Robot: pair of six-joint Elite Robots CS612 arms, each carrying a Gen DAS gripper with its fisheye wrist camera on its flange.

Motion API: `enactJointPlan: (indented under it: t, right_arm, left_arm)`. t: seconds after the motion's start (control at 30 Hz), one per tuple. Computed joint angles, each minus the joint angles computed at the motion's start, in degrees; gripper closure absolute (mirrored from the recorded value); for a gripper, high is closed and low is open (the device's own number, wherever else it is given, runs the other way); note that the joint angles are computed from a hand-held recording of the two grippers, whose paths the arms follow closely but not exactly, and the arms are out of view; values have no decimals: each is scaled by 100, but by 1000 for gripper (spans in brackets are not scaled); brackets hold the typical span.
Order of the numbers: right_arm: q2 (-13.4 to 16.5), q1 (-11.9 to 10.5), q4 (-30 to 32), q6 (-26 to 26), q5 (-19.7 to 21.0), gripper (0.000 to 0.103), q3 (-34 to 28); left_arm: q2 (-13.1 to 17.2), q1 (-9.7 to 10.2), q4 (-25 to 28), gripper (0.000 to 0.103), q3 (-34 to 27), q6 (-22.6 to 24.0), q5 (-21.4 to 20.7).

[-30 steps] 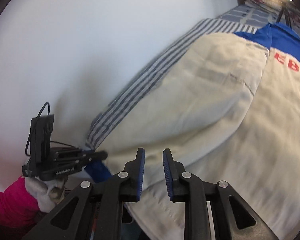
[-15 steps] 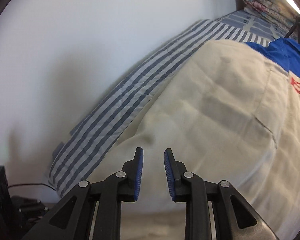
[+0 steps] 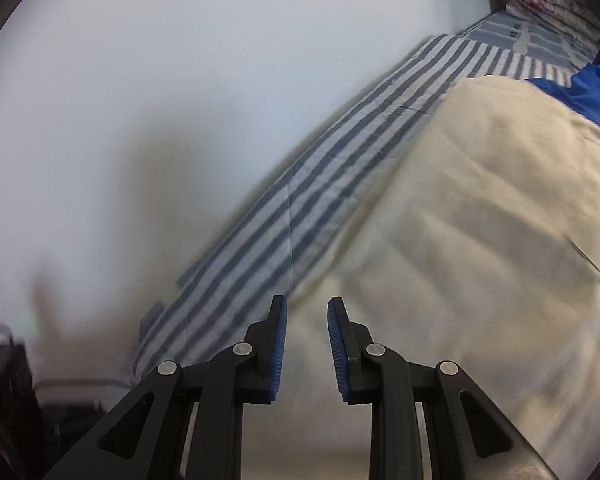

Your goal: Fold large clothes

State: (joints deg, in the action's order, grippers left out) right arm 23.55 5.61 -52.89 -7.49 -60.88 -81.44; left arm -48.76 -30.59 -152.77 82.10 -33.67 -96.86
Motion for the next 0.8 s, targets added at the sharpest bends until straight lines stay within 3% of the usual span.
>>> enactJointPlan:
  t: [0.13, 0.27, 0.4, 0.5, 0.57, 0.7, 0.8]
  right_arm:
    - [139, -150, 864, -400, 319, 81, -666]
    - [296, -213, 1692, -714, 499, 81, -1231]
    - [518, -290, 1761, -2, 378, 77, -1801]
    - [654, -464, 2040, 704, 978, 61, -2136]
    - [659, -483, 2103, 857, 1195, 60, -2153]
    - [560, -335, 2113, 824, 712, 54, -2024]
    - [515, -167, 2377, 510, 273, 65, -1843]
  left_arm:
    - [66, 28, 100, 67, -59, 47, -240]
    - [84, -60, 403, 67, -150, 187, 69]
    - [104, -60, 431, 67, -172, 124, 72]
    - [103, -70, 426, 67, -166, 110, 125]
    - [100, -50, 336, 67, -145, -22, 130]
    - [99, 24, 190, 63, -112, -313, 56]
    - [108, 37, 119, 47, -98, -299, 48]
